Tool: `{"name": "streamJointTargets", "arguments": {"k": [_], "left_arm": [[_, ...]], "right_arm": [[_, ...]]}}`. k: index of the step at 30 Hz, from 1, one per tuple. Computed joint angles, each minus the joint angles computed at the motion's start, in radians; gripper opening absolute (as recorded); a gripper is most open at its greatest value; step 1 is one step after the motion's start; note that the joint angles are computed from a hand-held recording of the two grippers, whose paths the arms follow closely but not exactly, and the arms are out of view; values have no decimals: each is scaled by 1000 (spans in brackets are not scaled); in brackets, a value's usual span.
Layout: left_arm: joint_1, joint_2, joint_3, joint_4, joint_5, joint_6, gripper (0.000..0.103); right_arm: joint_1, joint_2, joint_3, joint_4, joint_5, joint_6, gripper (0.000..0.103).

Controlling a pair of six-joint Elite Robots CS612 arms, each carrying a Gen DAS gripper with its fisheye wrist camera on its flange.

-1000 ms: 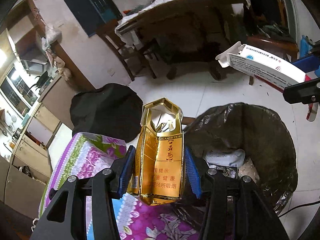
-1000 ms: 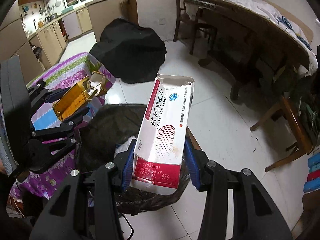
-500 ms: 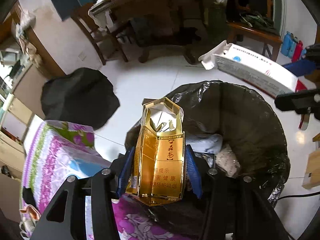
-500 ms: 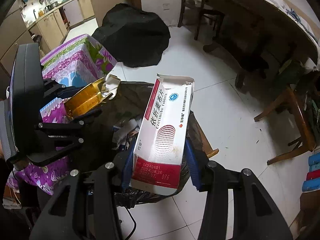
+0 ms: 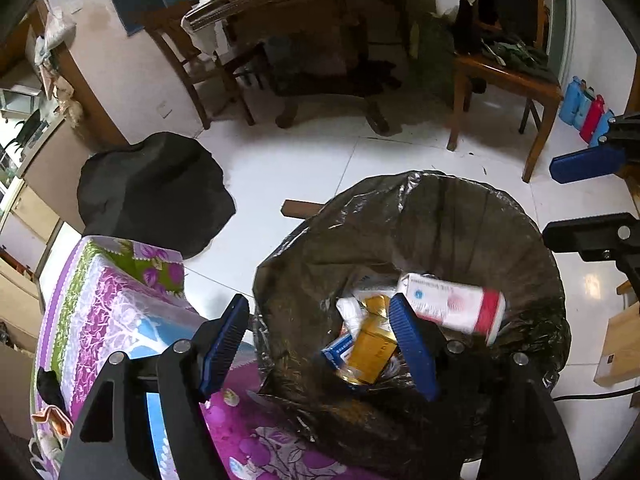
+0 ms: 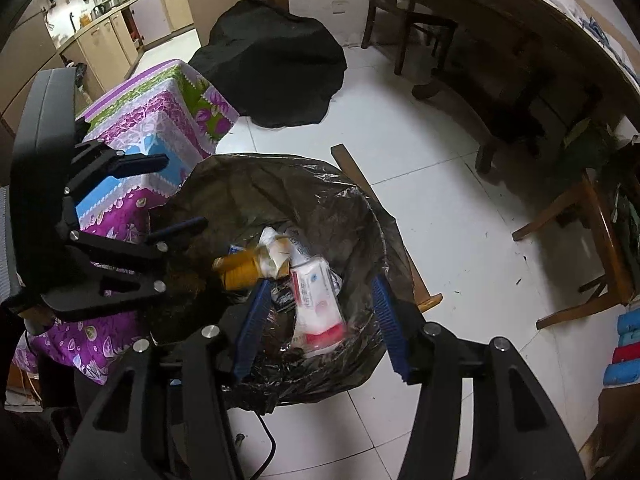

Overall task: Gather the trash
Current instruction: 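Open both tools to drop the box and pack into the trash bag, then move both open tools back over the table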

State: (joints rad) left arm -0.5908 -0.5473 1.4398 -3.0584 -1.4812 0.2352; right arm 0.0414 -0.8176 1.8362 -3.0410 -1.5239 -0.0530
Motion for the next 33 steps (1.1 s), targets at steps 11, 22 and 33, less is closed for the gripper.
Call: {"name": "streamJointTargets", "arguments": {"k": [11, 22, 33], "left_arm": [[-2, -13, 14, -7, 7, -3, 73], [4, -13, 19, -2, 0, -17, 73], [22, -7, 36, -91, -22, -82, 73]], "right_arm": [[9, 1, -11, 50, -7, -5, 51], [18, 8, -45, 150, -22, -3, 51], [35, 34, -63, 13, -51, 111, 58]]}}
